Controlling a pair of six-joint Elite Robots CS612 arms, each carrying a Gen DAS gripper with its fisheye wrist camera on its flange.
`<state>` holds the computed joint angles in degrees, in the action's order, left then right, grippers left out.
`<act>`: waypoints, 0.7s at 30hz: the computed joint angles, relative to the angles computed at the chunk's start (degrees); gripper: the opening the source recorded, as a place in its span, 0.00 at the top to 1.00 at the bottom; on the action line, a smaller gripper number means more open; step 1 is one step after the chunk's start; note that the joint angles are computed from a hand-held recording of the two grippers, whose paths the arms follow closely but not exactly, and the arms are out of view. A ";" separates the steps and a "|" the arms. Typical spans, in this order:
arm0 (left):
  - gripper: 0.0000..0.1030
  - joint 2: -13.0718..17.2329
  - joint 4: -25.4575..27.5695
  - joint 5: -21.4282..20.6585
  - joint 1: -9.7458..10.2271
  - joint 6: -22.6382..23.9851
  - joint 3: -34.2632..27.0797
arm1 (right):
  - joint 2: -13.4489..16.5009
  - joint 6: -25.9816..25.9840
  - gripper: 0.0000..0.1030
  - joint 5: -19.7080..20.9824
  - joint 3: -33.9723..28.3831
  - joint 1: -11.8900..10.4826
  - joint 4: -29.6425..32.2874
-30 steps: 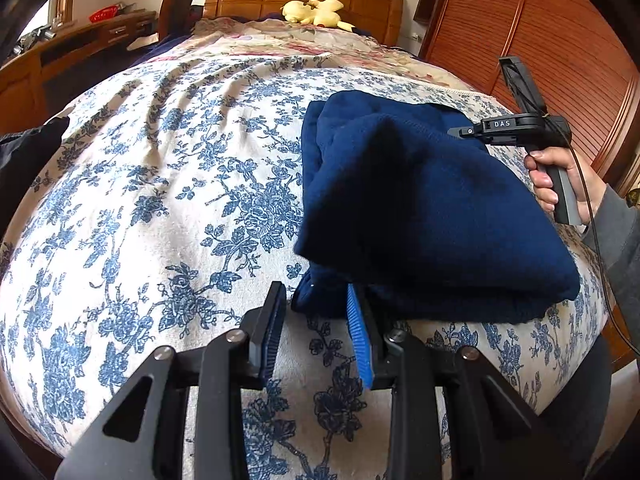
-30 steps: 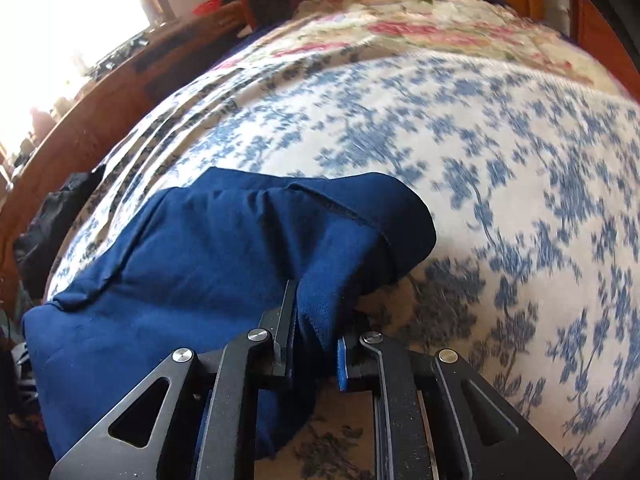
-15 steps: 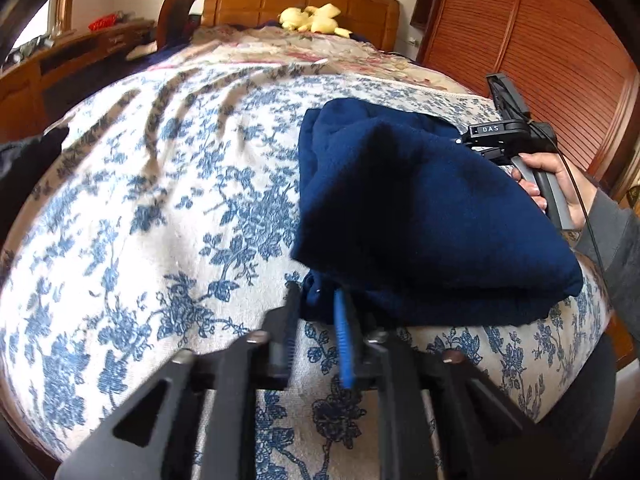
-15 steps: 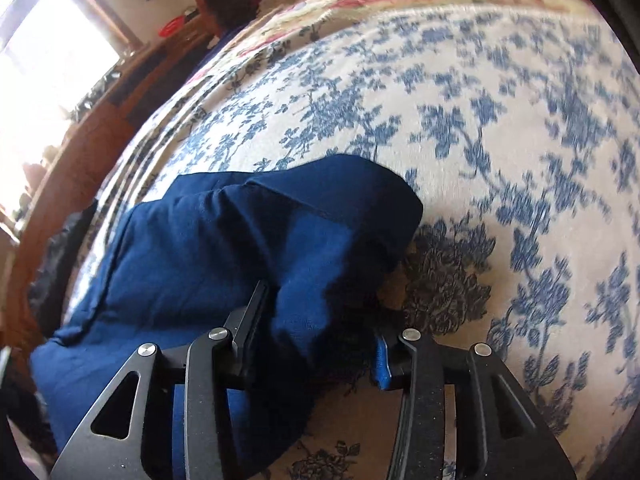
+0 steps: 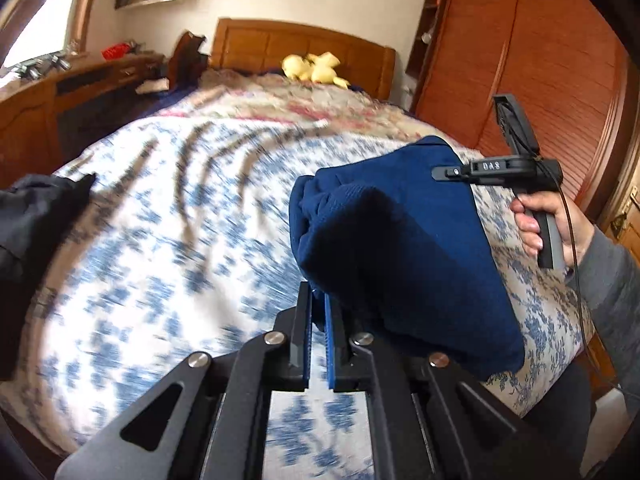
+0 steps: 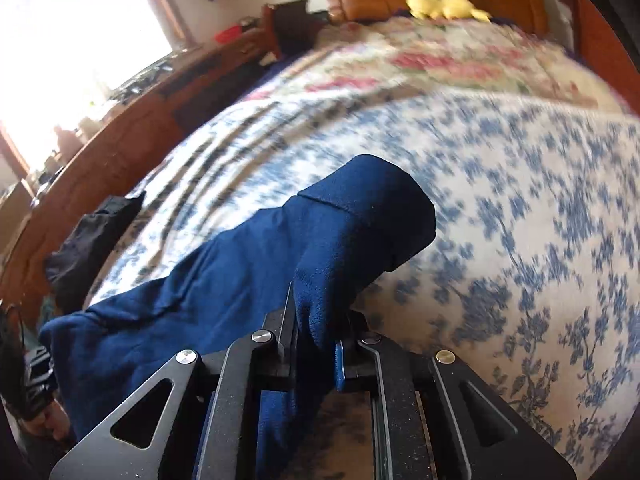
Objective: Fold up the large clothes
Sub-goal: 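Carry the folded jacket with the right tool to the bed corner, release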
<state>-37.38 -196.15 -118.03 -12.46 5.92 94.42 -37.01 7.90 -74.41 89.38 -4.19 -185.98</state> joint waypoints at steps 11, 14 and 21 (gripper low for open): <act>0.97 0.00 -2.60 3.27 8.66 -2.54 -3.98 | 4.32 -5.16 0.91 -1.49 -17.13 9.01 10.15; 0.97 0.55 -2.03 6.16 11.66 -2.92 -6.57 | 8.45 -6.50 0.91 -1.82 -27.16 11.99 15.09; 0.97 2.74 -0.46 12.92 16.52 -3.18 -12.66 | 20.45 -9.91 0.91 -4.87 -54.33 17.81 29.50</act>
<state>-34.65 -196.61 -105.11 4.06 2.75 81.76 -16.56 -2.01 -79.28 35.05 13.62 -156.48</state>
